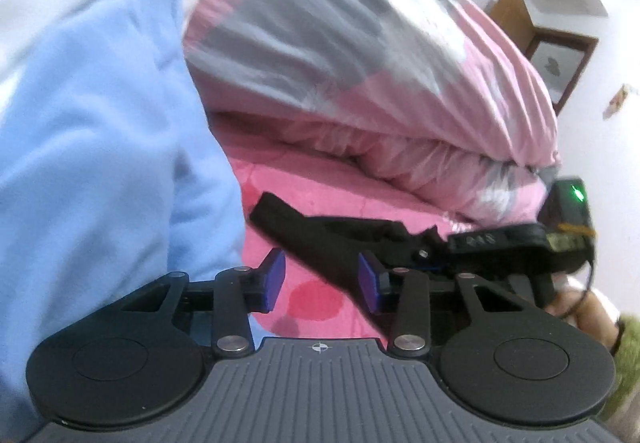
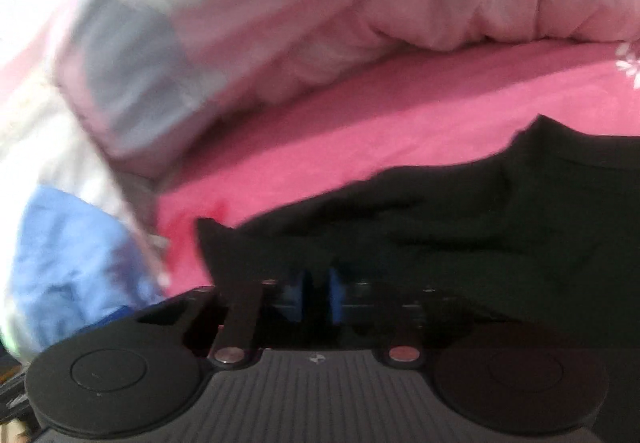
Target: Fold clothes
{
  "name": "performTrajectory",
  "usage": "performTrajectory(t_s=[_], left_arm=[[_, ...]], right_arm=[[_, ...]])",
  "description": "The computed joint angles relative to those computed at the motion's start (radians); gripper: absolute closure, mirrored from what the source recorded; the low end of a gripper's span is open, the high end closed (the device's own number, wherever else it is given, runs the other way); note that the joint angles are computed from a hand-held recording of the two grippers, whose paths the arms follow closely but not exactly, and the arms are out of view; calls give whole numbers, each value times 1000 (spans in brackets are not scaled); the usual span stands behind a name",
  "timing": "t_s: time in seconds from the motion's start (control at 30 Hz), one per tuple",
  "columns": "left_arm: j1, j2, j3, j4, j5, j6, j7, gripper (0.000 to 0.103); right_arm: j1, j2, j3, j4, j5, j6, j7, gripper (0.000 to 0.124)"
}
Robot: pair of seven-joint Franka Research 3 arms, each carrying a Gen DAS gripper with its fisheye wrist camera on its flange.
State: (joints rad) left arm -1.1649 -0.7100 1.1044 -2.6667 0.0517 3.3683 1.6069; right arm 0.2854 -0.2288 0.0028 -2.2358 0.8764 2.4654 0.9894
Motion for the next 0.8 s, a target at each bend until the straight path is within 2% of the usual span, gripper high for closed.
performTrajectory(t_s=[0.1,0.23,0.3,0.43,0.53,0.6,0.63,0.73,0.77,0.8], left_arm=[[-12,-40,22,0,-5,-1,-4,63],[-21,-62,33,3,-14,-7,4,63],[-24,-65,36,4,-17,-9,11,63],[-37,-79,46,11,-27,-27,31,63],[-41,-102,53,15,-36,-54,60,62],[-41,-115,51,16,-51,-67,79,62],[-41,-122,51,17,-59,-74,88,62],[-41,-144,48,16,-84,-82,110,62],[-40,-149,45,14,-92,-82,116,62],[-38,-148,40,13,-100,-79,119,62]], right_arm=[[20,-60,-29,-38,91,-42,-129,115],[55,-147,-30,-93,120,-65,-321,115],[80,-202,-6,-131,107,-19,-428,115],[133,-241,6,-149,46,-57,-544,114],[139,-229,25,-120,-55,-155,-517,112],[143,-246,14,-112,-69,-209,-516,110],[143,-258,-2,-106,-60,-248,-513,109],[122,-303,-107,-62,28,-474,-482,109],[108,-326,-141,-53,61,-546,-465,105],[86,-364,-158,-60,82,-577,-450,102]])
